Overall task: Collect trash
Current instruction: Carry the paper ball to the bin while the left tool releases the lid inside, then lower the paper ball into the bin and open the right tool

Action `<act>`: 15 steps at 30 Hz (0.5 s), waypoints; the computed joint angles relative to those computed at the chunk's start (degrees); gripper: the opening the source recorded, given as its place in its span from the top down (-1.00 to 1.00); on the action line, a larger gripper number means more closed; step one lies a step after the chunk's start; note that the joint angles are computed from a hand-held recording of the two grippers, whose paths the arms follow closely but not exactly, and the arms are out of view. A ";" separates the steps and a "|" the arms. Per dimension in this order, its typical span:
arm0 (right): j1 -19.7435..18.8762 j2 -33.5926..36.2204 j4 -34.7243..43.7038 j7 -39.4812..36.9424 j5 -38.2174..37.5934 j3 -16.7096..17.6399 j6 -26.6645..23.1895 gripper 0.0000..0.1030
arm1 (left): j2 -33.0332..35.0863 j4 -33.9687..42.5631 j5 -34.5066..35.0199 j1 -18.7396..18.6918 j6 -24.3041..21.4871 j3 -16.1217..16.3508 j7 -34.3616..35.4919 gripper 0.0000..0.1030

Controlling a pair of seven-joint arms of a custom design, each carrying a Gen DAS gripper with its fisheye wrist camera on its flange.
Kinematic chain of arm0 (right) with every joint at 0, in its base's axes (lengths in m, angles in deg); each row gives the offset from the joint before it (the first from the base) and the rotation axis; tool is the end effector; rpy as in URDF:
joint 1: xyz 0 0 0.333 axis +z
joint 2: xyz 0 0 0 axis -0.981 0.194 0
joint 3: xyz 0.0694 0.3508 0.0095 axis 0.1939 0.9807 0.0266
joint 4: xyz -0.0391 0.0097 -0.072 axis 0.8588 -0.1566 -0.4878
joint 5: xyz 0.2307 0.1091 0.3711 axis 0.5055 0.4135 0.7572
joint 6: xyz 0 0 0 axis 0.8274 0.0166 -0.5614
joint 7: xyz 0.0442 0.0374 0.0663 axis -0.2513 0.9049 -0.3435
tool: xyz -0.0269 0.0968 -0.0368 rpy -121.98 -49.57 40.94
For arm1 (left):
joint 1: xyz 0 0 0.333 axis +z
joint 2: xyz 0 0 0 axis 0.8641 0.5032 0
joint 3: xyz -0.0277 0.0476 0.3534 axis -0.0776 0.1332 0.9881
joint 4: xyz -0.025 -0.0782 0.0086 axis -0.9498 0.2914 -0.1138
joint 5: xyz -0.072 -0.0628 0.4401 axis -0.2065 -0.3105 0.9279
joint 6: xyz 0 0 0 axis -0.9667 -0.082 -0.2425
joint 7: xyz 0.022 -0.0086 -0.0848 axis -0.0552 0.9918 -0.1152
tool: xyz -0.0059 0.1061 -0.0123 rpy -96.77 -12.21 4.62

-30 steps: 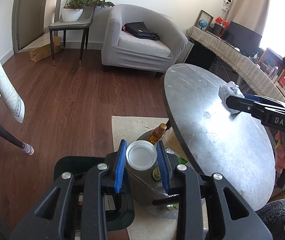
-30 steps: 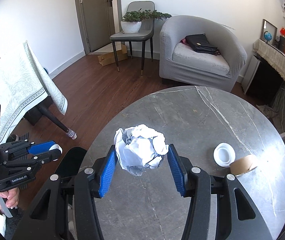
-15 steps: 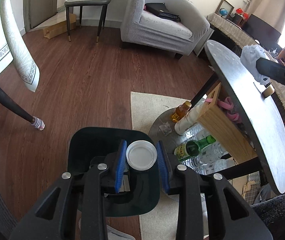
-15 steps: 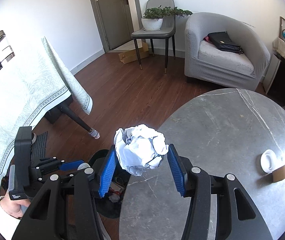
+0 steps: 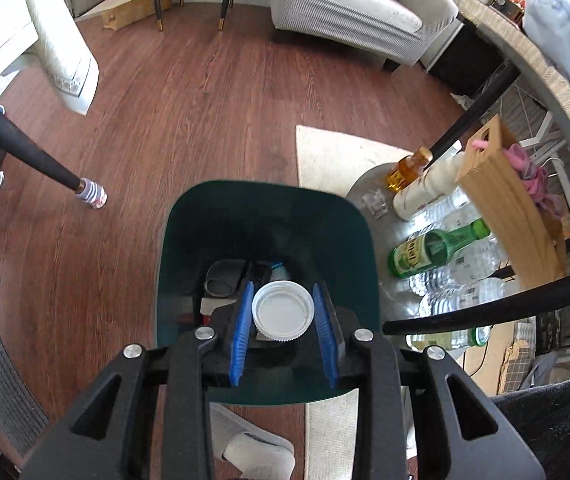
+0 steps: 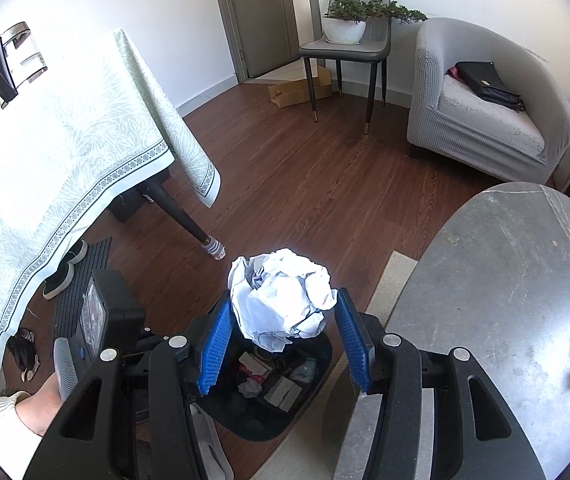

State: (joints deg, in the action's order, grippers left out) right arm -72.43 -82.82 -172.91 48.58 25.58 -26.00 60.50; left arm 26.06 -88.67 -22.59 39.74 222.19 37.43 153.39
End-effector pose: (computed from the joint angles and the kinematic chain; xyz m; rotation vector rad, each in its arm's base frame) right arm 0.6618 0.0975 0.4766 -2.0955 1.3443 -0.2768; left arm 0.5980 -0.3413 0.3493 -2.0367 2.2057 -0.6161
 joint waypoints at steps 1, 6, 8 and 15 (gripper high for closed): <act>0.13 0.06 -0.12 0.20 -0.37 0.06 -0.14 -0.01 | 0.19 0.05 0.17 -0.06 -0.68 0.13 -0.10 0.36; 0.74 1.09 0.43 2.08 -3.03 0.42 -0.77 -0.01 | 1.20 0.24 -0.87 0.77 -3.68 -0.52 1.72 0.24; 0.93 1.59 0.71 3.05 -4.13 0.61 -0.96 -0.01 | 1.09 -0.09 -0.37 0.56 -3.87 -0.20 1.91 0.22; 1.33 3.18 1.40 5.62 -7.58 1.42 -1.31 -0.01 | -1.16 -2.99 0.63 0.92 -2.08 0.57 1.10 0.21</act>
